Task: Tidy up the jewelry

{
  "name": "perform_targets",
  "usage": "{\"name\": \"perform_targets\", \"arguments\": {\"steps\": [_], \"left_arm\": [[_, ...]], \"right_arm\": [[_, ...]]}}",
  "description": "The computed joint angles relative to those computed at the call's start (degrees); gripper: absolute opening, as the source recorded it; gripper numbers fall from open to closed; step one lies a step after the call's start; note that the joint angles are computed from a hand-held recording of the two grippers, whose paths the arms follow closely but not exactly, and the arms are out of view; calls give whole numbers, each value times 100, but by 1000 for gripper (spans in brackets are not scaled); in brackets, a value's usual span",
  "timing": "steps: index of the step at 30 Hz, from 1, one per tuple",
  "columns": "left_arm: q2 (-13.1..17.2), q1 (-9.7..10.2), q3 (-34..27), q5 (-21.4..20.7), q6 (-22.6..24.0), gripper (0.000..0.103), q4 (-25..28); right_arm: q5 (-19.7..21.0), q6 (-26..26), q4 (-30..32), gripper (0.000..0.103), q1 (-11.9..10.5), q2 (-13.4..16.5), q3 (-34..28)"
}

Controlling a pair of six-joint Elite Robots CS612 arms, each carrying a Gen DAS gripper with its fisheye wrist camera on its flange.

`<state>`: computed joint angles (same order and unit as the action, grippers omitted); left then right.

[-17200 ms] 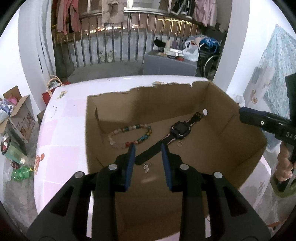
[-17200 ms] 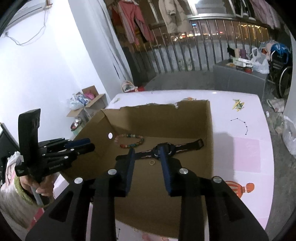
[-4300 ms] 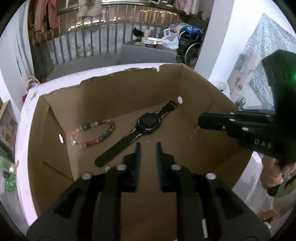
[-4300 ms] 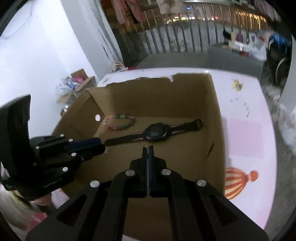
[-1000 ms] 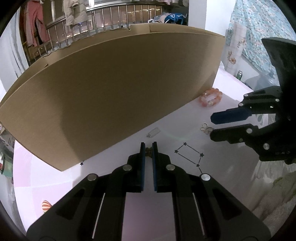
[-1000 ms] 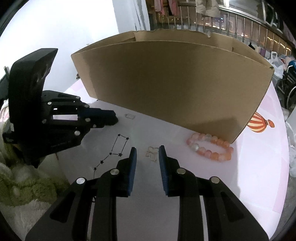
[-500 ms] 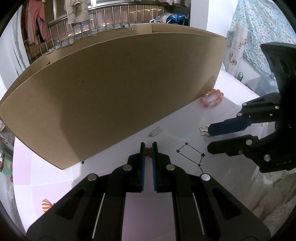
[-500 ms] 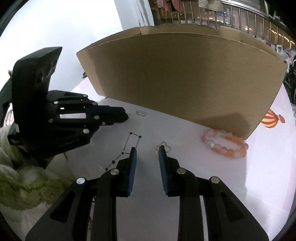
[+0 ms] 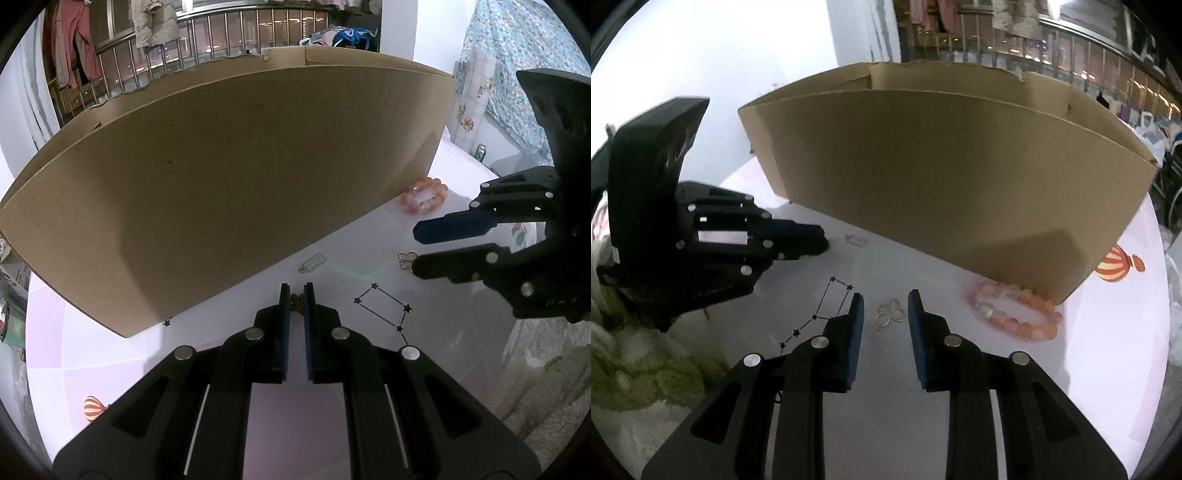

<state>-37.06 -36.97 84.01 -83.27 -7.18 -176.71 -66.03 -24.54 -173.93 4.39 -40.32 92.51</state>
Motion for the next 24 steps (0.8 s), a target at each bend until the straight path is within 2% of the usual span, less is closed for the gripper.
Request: {"name": "perform_targets", "arguments": {"steps": [4, 7, 9, 12, 19, 24], "left_arm": [[2, 1, 2, 3, 2, 6, -6], [2, 0, 2, 6, 4, 6, -6], [0, 2, 3, 3, 1, 6, -10], [-1, 1, 3, 4, 2, 6, -3], [-1, 2, 5, 7, -3, 6, -5], [-4, 3, 15, 23, -31, 6, -22]], "right_arm": [[-166, -187, 91, 24, 53, 22, -27], [-199, -256, 159, 15, 78, 39, -78], [-184, -281, 188, 14, 78, 40, -88], [-134, -323, 263, 5, 73, 30, -97], [-80, -183, 378, 5, 60, 28, -139], [-181, 177, 168, 5, 37, 41, -159]]}}
